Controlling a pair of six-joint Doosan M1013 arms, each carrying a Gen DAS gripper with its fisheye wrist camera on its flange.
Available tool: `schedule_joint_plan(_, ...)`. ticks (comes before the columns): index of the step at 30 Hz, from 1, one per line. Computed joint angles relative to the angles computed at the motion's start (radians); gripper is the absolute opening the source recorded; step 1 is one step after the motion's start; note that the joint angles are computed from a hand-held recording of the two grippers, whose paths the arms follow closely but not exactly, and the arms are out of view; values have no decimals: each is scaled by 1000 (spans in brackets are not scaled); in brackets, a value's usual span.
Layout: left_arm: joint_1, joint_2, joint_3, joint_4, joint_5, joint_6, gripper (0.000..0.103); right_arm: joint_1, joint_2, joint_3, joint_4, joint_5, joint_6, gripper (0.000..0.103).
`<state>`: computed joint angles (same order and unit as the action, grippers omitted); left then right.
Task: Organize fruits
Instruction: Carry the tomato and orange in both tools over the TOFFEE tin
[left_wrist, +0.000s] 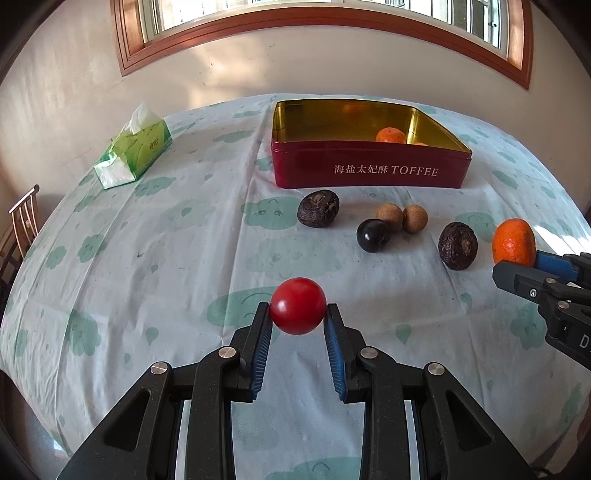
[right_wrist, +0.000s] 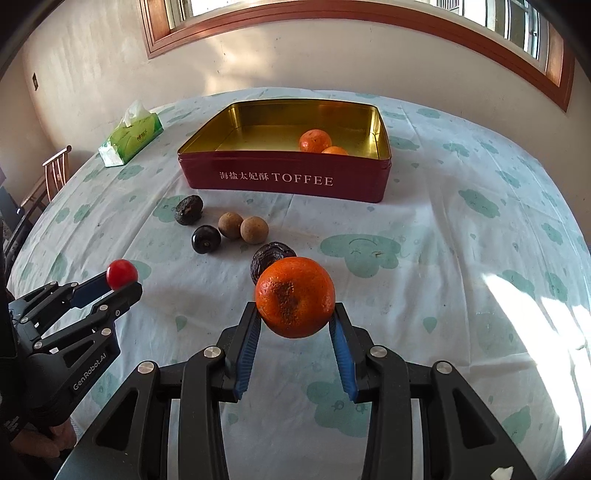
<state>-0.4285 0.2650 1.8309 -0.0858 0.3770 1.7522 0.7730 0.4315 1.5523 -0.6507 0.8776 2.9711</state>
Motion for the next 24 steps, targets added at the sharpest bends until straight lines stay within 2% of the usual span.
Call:
schedule_joint_plan(5,3,9,-26,-61,31,41,30,-10,1,-8,1,-4,-12,36)
schedule_joint_plan(19,-17,47,-93,-59,82,36,30,-46,0,-9,30,-44,-51,36)
schedule_joint_plan(24,-7,56,-122,-116,91,78,30,-57,-6,-7,18,-45,-50,36)
